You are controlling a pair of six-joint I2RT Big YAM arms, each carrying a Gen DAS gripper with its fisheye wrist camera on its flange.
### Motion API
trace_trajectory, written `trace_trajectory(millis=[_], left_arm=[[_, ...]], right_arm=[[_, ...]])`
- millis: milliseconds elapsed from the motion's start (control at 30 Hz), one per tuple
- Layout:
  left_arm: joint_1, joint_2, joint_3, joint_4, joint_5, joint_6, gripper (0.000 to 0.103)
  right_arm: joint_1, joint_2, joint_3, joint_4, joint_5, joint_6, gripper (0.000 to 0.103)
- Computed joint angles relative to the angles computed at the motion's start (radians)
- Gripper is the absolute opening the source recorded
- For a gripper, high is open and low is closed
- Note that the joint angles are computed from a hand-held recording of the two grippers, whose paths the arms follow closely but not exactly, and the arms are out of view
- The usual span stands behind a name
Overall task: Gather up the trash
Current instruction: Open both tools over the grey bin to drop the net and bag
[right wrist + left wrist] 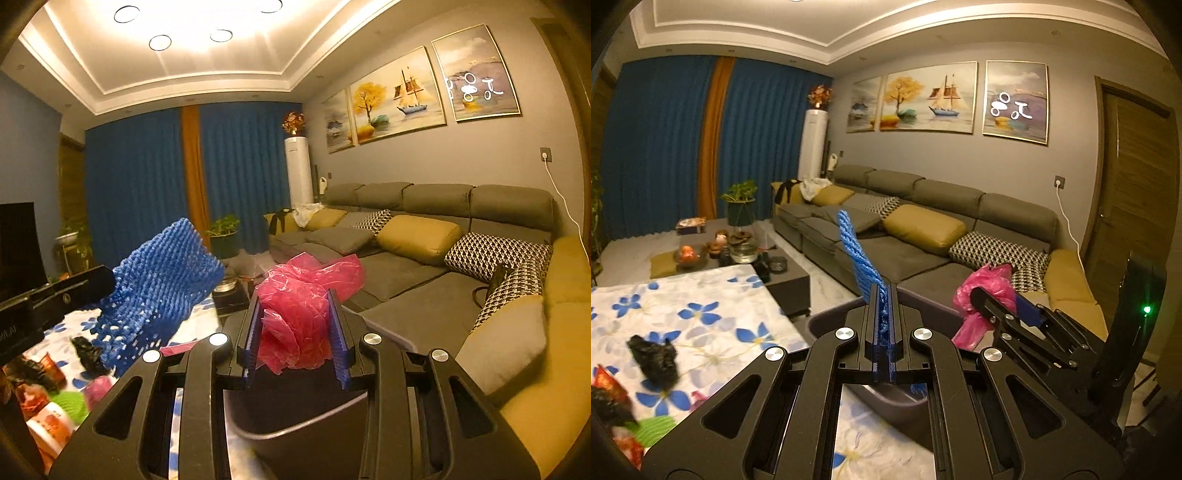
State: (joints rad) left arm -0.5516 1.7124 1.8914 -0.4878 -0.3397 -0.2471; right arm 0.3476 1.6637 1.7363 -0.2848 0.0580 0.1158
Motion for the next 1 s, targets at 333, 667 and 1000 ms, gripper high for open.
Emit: trace_trajectory(millis=[333, 667, 1000], left_arm=[[0.029, 0.136, 0.156, -0.056, 0.061, -0.016, 0.003], [0.051, 0.211, 0.240, -0.110, 0.107, -0.043, 0.003], [0.078, 0.254, 0.284, -0.182, 0.147, -0.107, 0.024]], right_arm=[[-0.001, 0.099, 0.118, -0.045, 0.008, 0.006, 0.035], [-0.015, 0.172, 0.216, -0.102, -0.010, 0.020, 0.036], [-0.030, 0.210, 0.264, -0.135, -0.033, 0.031, 0.056]])
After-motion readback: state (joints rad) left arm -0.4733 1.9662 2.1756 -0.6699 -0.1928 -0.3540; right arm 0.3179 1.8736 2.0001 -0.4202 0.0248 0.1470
